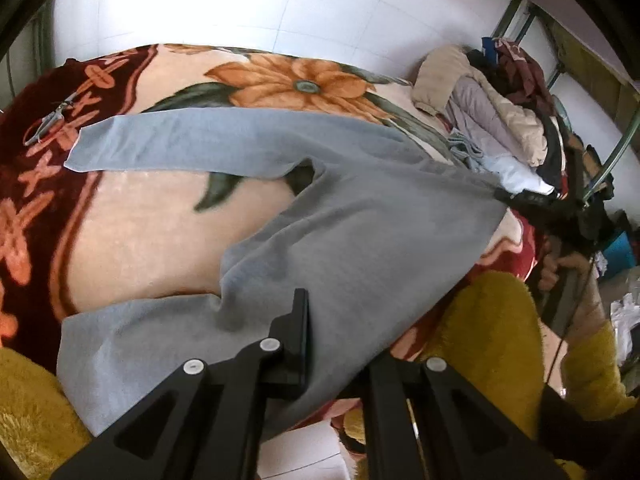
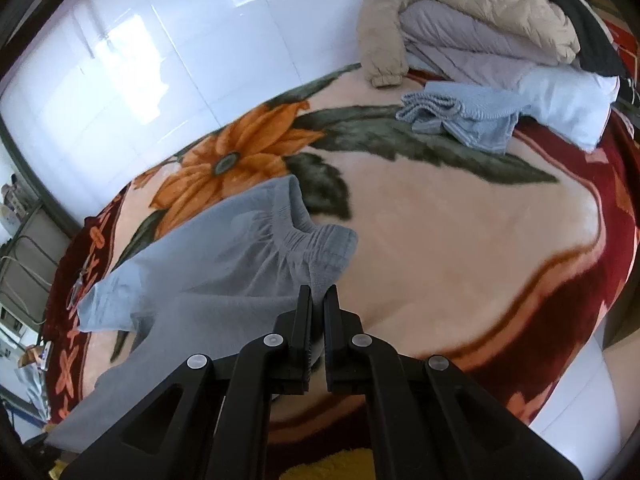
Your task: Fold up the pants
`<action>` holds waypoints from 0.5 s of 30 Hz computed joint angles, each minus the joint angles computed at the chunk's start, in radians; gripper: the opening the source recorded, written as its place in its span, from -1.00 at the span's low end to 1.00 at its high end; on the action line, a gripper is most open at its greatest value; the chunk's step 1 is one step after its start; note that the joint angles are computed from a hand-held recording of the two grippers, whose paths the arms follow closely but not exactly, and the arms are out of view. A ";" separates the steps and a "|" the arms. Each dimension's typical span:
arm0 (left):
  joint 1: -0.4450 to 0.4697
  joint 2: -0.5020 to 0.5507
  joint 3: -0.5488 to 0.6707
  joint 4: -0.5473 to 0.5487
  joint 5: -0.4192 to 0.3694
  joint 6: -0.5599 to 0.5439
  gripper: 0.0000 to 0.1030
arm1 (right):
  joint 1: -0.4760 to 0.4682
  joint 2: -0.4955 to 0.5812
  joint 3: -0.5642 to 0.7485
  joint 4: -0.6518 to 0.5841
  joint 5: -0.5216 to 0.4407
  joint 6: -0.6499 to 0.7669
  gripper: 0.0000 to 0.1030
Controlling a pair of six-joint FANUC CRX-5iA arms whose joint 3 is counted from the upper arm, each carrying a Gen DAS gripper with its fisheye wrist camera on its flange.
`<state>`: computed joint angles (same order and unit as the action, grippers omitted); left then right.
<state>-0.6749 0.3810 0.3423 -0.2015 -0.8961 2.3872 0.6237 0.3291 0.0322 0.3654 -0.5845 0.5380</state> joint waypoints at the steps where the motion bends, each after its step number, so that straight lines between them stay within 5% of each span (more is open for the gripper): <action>1: 0.006 -0.003 0.001 0.002 0.007 -0.001 -0.89 | -0.002 0.008 0.014 -0.016 -0.009 0.017 -0.90; 8: 0.048 -0.013 0.054 -0.024 -0.001 0.004 -0.89 | -0.006 0.054 0.125 -0.062 -0.038 0.108 -0.90; 15: 0.134 0.075 0.205 -0.012 -0.088 -0.077 -0.89 | -0.021 0.246 0.464 -0.148 -0.197 0.290 -0.89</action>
